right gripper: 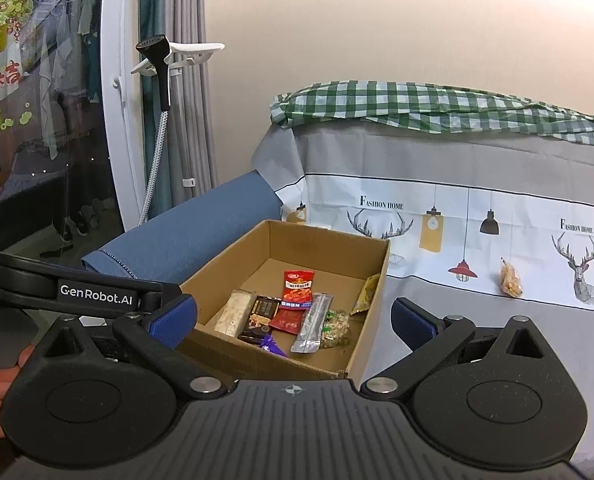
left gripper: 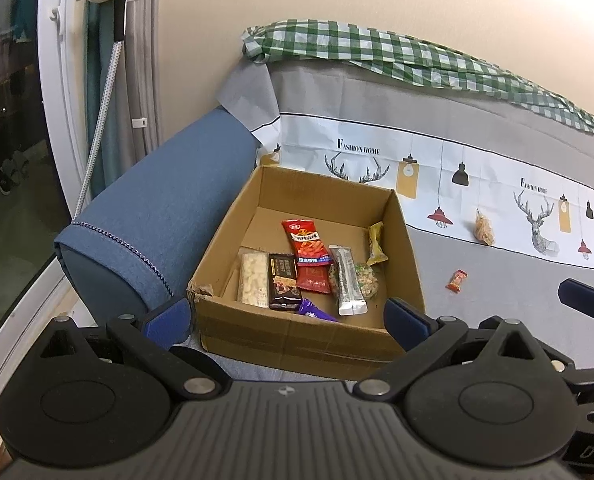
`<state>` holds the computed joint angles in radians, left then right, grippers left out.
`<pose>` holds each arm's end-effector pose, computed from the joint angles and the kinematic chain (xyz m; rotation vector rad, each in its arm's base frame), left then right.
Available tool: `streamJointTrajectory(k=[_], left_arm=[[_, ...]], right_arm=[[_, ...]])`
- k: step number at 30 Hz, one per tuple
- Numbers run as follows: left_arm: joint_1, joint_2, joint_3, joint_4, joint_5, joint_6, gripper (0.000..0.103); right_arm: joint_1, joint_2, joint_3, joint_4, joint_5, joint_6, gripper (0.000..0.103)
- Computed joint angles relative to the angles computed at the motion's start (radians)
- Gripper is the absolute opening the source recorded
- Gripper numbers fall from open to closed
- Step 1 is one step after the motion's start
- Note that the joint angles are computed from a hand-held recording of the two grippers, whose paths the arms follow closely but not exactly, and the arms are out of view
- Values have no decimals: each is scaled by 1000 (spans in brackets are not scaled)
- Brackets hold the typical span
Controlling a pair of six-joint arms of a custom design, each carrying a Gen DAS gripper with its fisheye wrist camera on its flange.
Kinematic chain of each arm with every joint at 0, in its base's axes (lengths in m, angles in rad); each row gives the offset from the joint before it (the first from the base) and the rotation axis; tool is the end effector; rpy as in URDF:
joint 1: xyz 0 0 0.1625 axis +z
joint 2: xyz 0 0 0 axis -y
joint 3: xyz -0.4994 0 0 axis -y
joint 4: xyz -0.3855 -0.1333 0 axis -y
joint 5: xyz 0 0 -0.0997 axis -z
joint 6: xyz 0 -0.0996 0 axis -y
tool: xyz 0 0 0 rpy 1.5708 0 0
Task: Organize snacks
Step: 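Lift both open tools away from the box, then move the left tool toward the red candy while the right tool approaches the cracker bag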
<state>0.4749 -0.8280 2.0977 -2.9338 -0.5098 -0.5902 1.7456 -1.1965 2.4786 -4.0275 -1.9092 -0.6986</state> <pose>-0.3937 -0.4500 0.1231 0.5100 2.2233 -1.0695 0.1713 -0.3937 0.3135 0.7050 -2.1028 1.3194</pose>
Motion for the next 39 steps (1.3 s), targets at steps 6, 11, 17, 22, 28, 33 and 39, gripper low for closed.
streamJointTrajectory(k=[6, 11, 17, 22, 28, 33, 39], left_arm=[[9, 1, -6, 25, -10, -13, 103], [16, 3, -11, 42, -17, -17, 103], [23, 5, -18, 65, -26, -23, 103], [28, 8, -26, 85, -31, -32, 103], [36, 17, -44, 111, -39, -27, 103], [40, 30, -60, 126, -42, -15, 103], [49, 54, -97, 151, -49, 19, 103]], right_arm=[[-2, 3, -4, 14, -8, 14, 102], [-8, 4, -7, 28, -11, 30, 102], [-18, 4, -10, 42, -10, 46, 102], [-26, 2, -14, 58, -8, 58, 102], [-39, -3, -20, 84, -5, 72, 102], [-53, -7, -23, 96, 4, 84, 102], [-76, -9, -32, 87, 14, 103, 102]])
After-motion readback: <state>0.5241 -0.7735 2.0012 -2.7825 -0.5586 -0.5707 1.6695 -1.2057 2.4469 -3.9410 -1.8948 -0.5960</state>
